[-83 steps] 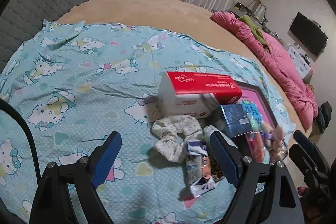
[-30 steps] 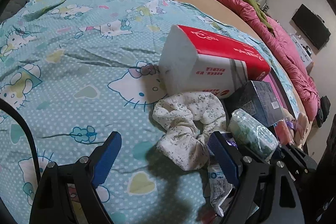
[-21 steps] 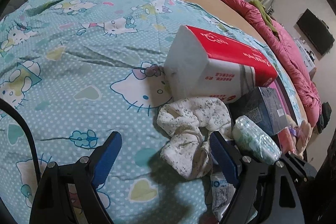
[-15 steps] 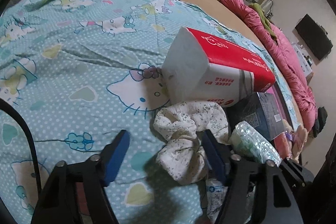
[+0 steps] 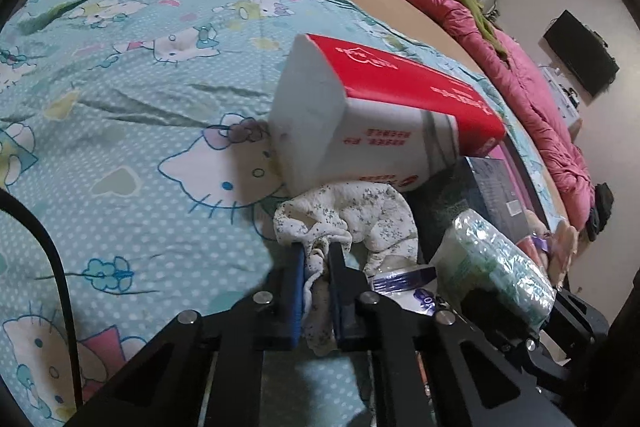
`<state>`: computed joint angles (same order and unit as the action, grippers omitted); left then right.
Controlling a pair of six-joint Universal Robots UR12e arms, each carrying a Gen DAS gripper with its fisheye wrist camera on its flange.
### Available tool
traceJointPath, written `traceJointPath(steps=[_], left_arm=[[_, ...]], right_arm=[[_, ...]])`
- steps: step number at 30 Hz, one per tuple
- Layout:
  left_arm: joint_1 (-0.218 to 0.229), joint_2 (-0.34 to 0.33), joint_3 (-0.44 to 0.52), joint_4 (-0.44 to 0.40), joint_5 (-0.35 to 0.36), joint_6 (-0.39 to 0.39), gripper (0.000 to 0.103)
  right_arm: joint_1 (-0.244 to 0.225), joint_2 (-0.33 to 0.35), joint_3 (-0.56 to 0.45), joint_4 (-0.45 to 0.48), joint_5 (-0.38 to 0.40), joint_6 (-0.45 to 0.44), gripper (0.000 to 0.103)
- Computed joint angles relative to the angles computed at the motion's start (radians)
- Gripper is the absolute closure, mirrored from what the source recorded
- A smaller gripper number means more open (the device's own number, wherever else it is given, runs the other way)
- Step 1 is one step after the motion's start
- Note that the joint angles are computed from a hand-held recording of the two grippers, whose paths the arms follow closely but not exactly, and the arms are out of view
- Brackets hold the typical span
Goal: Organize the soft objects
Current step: 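Grasp the white tissue pack with right tool while left tool grasps the white scrunchie, then carry the scrunchie and tissue pack over the pink book tray with both tools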
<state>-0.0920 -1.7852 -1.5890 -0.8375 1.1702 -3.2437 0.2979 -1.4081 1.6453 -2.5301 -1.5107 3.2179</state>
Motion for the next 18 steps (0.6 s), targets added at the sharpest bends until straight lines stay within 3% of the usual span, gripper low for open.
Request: traceJointPath(steps=[5, 10, 18], left_arm=[[0.013, 0.019, -0.021, 0.058, -0.036, -0.019, 0.094], [0.01, 0.044, -0.038, 0.138, 0.004, -0.025, 0.094], [0.012, 0.091, -0.06, 0.199, 0.042, -0.04, 0.094]], right_arm=[[-0.003, -0.014, 0.011, -0.024, 0.008, 0.0, 0.084], [-0.007, -0.024, 0.018, -0.044, 0.01, 0.001, 0.084], [-0.019, -0.041, 0.03, -0.086, 0.024, 0.023, 0.084]])
